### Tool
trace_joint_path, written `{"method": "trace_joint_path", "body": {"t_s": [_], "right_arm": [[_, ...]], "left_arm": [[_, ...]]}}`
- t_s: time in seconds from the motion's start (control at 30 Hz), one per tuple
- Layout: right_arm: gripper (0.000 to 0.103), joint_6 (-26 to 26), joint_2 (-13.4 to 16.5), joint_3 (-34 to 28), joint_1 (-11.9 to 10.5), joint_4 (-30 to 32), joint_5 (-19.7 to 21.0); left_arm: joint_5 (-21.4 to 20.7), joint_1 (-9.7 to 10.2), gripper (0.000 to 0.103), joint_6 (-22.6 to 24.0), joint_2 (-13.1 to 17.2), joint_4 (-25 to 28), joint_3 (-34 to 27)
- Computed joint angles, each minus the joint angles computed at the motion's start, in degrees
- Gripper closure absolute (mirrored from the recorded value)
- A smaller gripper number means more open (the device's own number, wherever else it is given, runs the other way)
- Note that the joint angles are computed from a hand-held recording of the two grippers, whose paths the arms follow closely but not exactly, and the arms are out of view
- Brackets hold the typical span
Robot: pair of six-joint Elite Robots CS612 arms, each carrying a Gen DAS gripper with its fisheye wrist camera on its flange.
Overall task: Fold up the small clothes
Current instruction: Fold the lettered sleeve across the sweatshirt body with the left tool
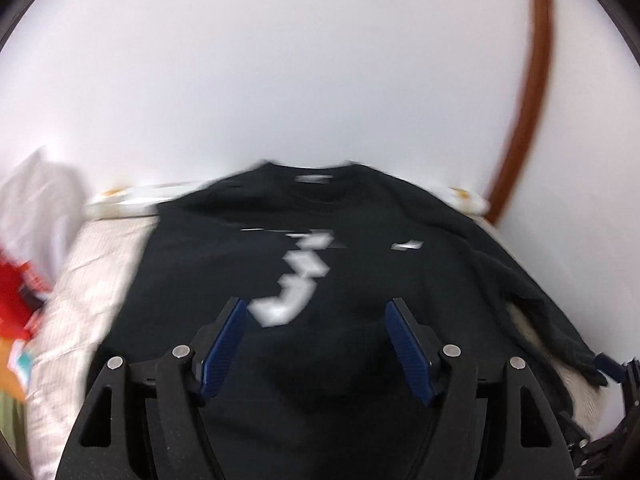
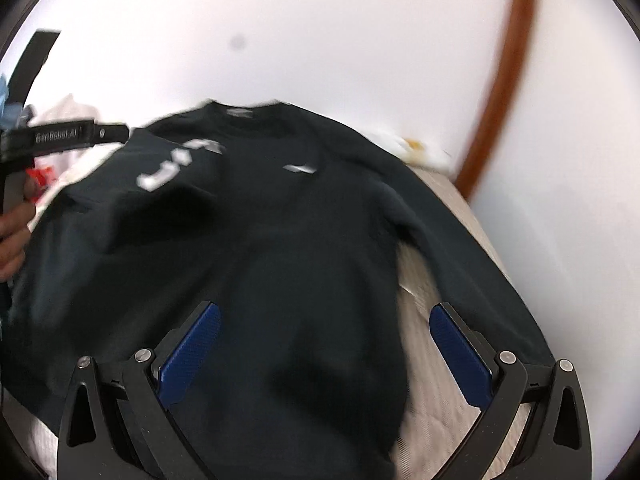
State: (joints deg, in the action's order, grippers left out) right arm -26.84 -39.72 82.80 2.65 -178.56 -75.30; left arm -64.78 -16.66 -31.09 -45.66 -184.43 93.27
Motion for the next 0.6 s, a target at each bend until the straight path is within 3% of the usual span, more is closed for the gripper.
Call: {"method": "trace_joint_path", "body": {"t_s": [0.13,0.2,0.4,0.5,0.6], "right_arm": [[0.0,-1.9,0.8,-2.7,2.4,4.7,4.2],[0.0,-2.8,1.6,-4.5,3.7,7.0,5.3],[0.0,-5.9,5.6,-11.9,8.1,13.4,5.5],[0.002,-6.8,7.5,-15.2,9.6,15.9,4.3],[0.002,-11.3,8.3,-16.3,10.4,17.7,6.3]], "left_arm": [[7.2,1.59,0.033,-4.5,-1.8,5.6,4.2],[8.7,2.66,0.033,-6.4,-2.1,9.1,5.2],[5.9,6.2,0.035,-8.9,0.2,11.8,3.4],[4.2,7.39,0.047,-9.0,2.0,12.2,1.8],[1.3,7.85,0.064,-8.8,3.0,10.1,1.7]]}}
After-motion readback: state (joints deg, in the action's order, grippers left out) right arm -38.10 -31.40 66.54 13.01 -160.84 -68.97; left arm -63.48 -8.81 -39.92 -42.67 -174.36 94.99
